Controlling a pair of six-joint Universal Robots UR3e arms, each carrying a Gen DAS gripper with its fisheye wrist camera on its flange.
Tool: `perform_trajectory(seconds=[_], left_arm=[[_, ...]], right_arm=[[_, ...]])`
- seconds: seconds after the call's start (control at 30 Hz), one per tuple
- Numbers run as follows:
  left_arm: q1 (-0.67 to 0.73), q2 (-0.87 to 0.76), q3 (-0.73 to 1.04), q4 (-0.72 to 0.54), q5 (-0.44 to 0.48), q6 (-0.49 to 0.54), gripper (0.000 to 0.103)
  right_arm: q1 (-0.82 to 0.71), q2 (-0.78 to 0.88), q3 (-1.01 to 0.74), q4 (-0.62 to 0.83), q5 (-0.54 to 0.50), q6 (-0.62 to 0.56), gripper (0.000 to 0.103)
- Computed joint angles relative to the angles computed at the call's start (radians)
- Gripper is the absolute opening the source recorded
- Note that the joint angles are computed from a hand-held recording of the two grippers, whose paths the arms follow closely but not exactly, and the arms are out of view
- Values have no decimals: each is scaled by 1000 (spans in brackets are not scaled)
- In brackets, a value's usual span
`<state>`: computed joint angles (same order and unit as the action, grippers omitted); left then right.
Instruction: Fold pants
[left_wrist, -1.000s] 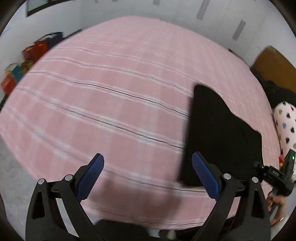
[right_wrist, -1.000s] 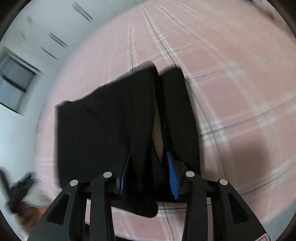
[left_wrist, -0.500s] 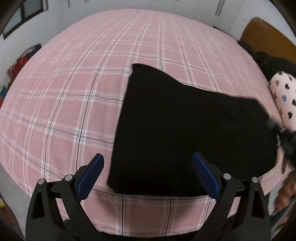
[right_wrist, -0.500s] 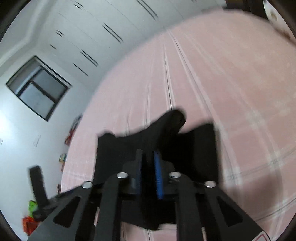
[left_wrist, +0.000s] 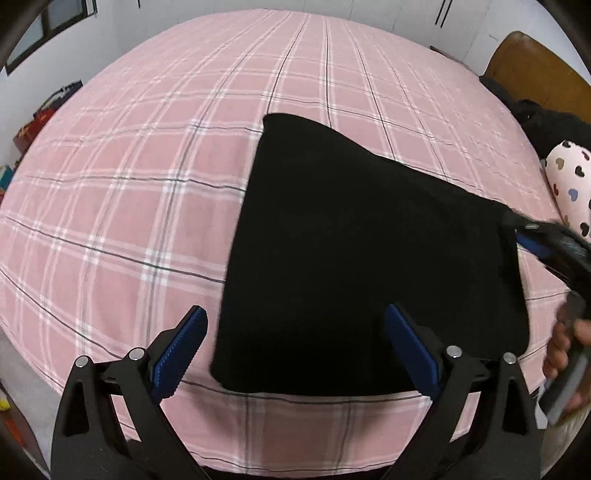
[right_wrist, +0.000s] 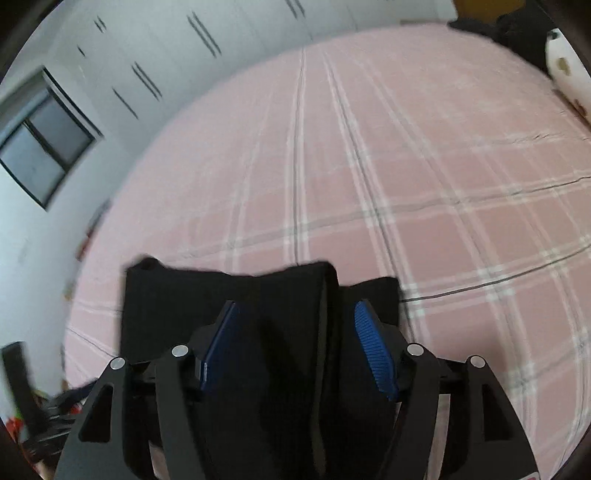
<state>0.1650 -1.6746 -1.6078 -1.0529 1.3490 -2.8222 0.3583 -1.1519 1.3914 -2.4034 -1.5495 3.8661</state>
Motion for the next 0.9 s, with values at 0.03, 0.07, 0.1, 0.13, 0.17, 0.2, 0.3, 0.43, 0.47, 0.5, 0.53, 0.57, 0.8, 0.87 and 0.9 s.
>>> perform_trajectory(seconds=[0.03, 0.07, 0.1, 0.13, 0.17, 0.2, 0.3, 0.43, 0.47, 0.5, 0.53, 0.57, 0.8, 0.87, 0.9], left_arm=[[3, 9, -7, 3, 3, 7, 94], [3, 8, -7, 6, 6, 9, 94], [7, 4, -3, 5, 3, 17, 94], [8, 1, -1, 3, 0, 23, 94], [7, -6, 3, 2, 0, 26, 94], [5, -18, 8, 2, 6, 26, 94], [10, -52, 30, -16, -1, 19, 94], [21, -45, 5, 0, -1, 34, 94], [22, -45, 2, 1, 1, 34, 94], [23, -46, 3, -3, 2, 31, 94], [21, -41, 1, -7, 1, 26, 94], [22, -37, 0, -10, 1, 22, 94], [11, -1, -1, -25, -5, 33, 94], [25, 12, -4, -30, -22, 47, 97], [27, 13, -7, -27, -26, 48, 98]], right_arm=[[15, -2, -7, 20, -23, 6, 24], [25, -24, 1, 2, -53, 6, 6], [27, -50, 28, -51, -54, 7, 4], [22, -95, 96, -130, -64, 25, 4], [19, -112, 137, -153, -72, 28, 5], [11, -111, 158, -115, -73, 27, 9], [2, -166, 280, -168, -24, 81, 17], [65, -241, 366, -220, -45, 162, 53], [75, -253, 381, -219, -27, 160, 53], [90, -250, 373, -196, -24, 161, 53], [102, -238, 353, -177, -29, 165, 54], [121, -227, 352, -177, -36, 163, 54], [142, -229, 323, -209, -52, 170, 17], [149, -245, 336, -209, -79, 155, 17], [143, -232, 344, -186, -70, 140, 20]])
